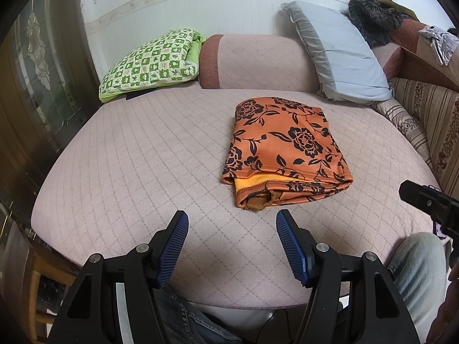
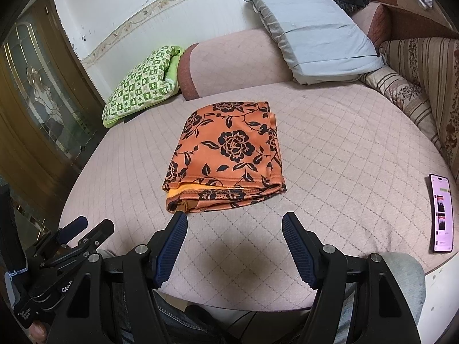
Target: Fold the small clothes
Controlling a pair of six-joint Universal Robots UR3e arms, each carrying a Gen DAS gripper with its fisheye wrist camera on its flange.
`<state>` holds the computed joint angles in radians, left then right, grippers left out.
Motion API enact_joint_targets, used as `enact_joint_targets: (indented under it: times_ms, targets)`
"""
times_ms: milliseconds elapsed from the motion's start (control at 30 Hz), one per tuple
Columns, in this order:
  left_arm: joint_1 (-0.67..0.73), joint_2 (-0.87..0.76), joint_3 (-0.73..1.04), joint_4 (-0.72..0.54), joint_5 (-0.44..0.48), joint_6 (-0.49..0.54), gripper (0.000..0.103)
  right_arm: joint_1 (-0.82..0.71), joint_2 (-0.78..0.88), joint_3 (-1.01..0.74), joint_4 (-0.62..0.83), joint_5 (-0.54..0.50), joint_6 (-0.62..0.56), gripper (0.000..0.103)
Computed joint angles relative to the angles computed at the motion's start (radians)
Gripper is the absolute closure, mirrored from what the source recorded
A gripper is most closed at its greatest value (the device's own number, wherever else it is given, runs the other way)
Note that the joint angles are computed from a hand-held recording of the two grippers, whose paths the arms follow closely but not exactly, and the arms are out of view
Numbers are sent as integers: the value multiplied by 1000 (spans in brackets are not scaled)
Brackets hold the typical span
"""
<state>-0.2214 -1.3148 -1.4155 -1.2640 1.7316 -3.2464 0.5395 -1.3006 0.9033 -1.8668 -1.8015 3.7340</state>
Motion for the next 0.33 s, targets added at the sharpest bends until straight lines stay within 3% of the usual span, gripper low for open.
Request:
enact_joint_targets:
  times_ms: [333]
  targets:
    - [7,5,-30,56,4,22,40,-4,6,-8,-10,-13,-11,33]
